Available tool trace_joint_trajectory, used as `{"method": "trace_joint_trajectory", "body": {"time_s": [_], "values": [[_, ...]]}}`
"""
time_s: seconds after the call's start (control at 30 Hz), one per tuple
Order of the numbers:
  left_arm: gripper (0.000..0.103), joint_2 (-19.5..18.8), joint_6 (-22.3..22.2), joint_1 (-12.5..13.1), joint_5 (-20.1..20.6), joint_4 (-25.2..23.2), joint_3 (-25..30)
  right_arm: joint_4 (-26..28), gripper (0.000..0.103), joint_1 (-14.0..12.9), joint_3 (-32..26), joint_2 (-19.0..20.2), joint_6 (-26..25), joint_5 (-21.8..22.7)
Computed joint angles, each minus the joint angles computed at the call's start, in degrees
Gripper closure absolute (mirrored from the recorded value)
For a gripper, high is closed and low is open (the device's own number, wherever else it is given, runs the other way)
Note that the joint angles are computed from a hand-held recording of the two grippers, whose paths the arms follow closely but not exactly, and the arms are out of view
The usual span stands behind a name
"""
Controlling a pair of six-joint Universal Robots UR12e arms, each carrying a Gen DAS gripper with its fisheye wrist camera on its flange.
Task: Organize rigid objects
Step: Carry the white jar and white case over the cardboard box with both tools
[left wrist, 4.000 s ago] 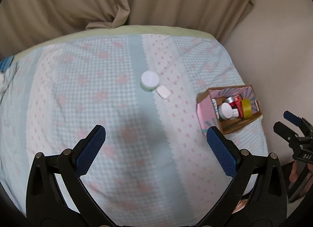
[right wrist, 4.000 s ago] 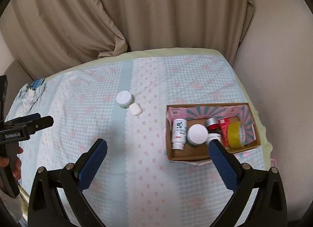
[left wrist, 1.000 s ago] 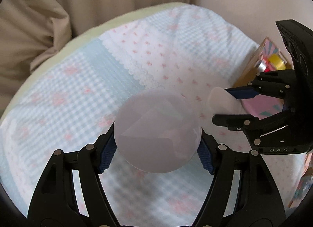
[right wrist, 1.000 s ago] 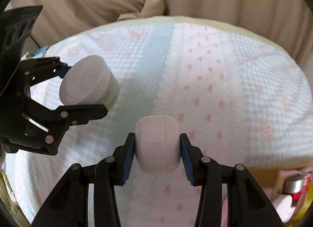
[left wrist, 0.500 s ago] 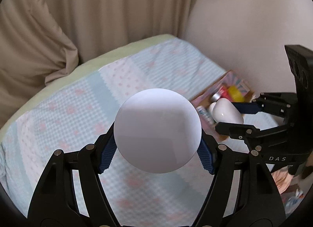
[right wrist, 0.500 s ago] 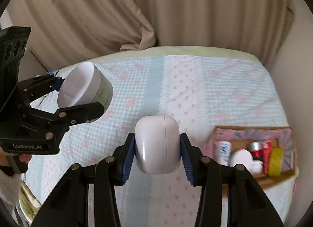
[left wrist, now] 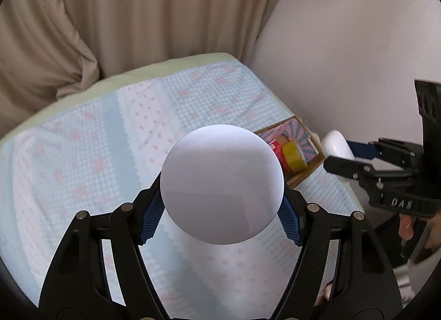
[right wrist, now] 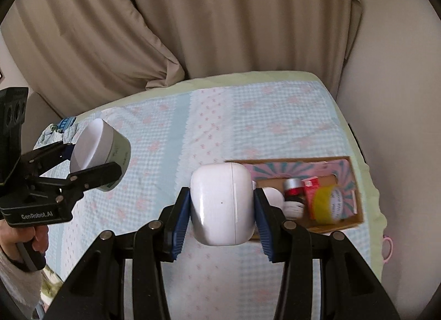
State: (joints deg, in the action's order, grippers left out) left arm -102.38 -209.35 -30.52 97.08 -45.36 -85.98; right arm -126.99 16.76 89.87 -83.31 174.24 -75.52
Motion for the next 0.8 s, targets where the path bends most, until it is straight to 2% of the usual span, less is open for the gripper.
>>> {"method": "trace_joint_trajectory", "body": {"time_s": [0.07,0.2,0.47,0.8], "values": [[0.034,-2.4,-2.1,-0.8,0.2,-1.3,2.6,0.9,0.062,-1.3,0.4,-0.2,-2.4,0.5],[0.034,-7.1,-3.1,-1.7,0.5,-3.2,7.5,2.8,0.062,-4.1,1.1,0.5,-6.6,2.3],[0.034,-16.6,-4.4,-1.3,-3.6,-8.3,17.3,7.0,0.062,-7.5,1.2,3.7,-14.3,3.4],[0.034,-26.3,-1.0,0.1,-8.5,-16.1,27.3,9.9,0.062,-8.4,-0.1,9.1,-17.9,3.6]]}}
